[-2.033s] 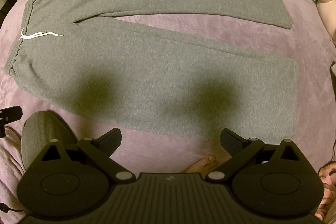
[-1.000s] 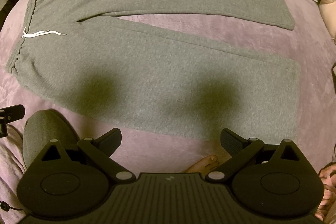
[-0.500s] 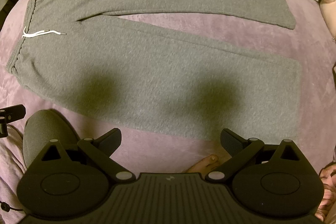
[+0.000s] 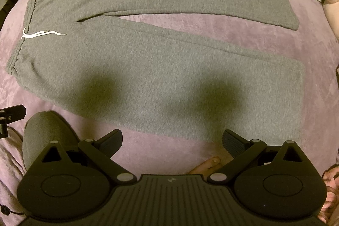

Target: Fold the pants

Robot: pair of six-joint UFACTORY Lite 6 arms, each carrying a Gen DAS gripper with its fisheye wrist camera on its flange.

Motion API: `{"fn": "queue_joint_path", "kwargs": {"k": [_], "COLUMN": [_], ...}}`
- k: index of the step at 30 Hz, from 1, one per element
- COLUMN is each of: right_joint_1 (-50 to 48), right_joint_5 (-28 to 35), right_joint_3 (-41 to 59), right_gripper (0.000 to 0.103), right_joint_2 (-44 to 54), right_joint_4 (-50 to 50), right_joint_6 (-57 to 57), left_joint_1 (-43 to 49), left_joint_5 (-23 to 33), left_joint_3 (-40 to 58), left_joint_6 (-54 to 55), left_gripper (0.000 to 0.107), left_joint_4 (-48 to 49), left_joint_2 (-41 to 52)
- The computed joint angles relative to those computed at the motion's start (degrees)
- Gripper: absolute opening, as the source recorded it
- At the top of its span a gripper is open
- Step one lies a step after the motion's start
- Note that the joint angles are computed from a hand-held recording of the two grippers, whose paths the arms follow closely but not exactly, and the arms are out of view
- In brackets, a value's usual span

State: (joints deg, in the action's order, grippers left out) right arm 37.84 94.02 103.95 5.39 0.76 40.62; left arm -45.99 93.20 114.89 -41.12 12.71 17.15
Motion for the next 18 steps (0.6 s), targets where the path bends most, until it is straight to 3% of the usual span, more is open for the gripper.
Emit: {"fn": "queue_joint_path", "kwargs": {"k": [10,14,18], "right_joint_1": [-2.15,-2.85,-4.5], "right_joint_5": [-3.89,-7.05,-14.43], "right_joint_3": [-4.4,-6.25,-11.18], "right_gripper": [0.1,0.1,0.1], "right_joint_2": [-1.7,-2.49,-5.09], "right_joint_4": [-0.57,-1.06,-1.28], "right_joint_6": [-1.01,-1.89,-4.34], "left_joint_1": [1.58,1.78,0.53], "left_joint_5": [-5.88,-14.6,-23.36], "left_joint_3": [-4.66,-11.11,-19.17], "left_joint_6": [0.22,-2.16,-7.39], "left_gripper": [0.103,0.103,0.103], "left_joint_4": [-0.38,1.27,7.38], "left_joint_2": [-1.66,-5.06,-8.55]}}
